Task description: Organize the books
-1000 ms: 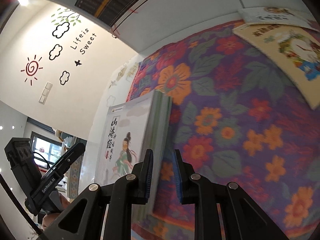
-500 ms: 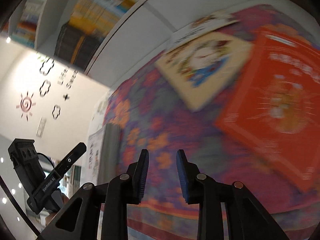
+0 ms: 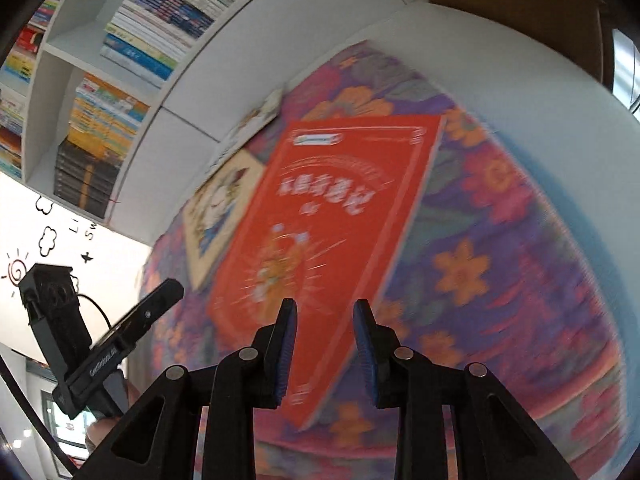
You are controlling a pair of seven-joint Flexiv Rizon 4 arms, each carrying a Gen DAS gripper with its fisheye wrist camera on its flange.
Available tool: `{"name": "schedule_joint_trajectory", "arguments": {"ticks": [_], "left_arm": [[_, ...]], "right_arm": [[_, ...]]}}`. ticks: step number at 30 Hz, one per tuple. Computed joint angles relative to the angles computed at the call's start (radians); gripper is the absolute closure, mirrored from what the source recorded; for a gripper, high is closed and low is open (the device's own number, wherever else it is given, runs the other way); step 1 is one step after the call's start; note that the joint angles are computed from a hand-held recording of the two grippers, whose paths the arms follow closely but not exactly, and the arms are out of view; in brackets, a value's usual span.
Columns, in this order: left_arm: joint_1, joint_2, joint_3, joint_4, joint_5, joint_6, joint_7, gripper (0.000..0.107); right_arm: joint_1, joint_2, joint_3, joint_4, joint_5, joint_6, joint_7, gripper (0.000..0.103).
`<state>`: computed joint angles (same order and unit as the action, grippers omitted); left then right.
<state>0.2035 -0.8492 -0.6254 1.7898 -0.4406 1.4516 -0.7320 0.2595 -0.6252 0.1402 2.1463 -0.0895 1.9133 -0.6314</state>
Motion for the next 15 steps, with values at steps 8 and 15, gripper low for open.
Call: {"name": "schedule_joint_trajectory", "arguments": {"ticks": [8,15], "left_arm": [[-0.111,-0.069,0.099,-0.099,-0.025,-0.004,-0.085,0.062],[-0.178,-0.006,0.173,-0.009,0.053,0.080,-0.153,0.059]], "right_arm": [[-0.016,-0.081,-0.010,-0.020,0.000,0.143,-0.057,0.062],[0.171,-0.083,-0.155,-0.010,0.141,0.178,-0.165,0.057]]}}
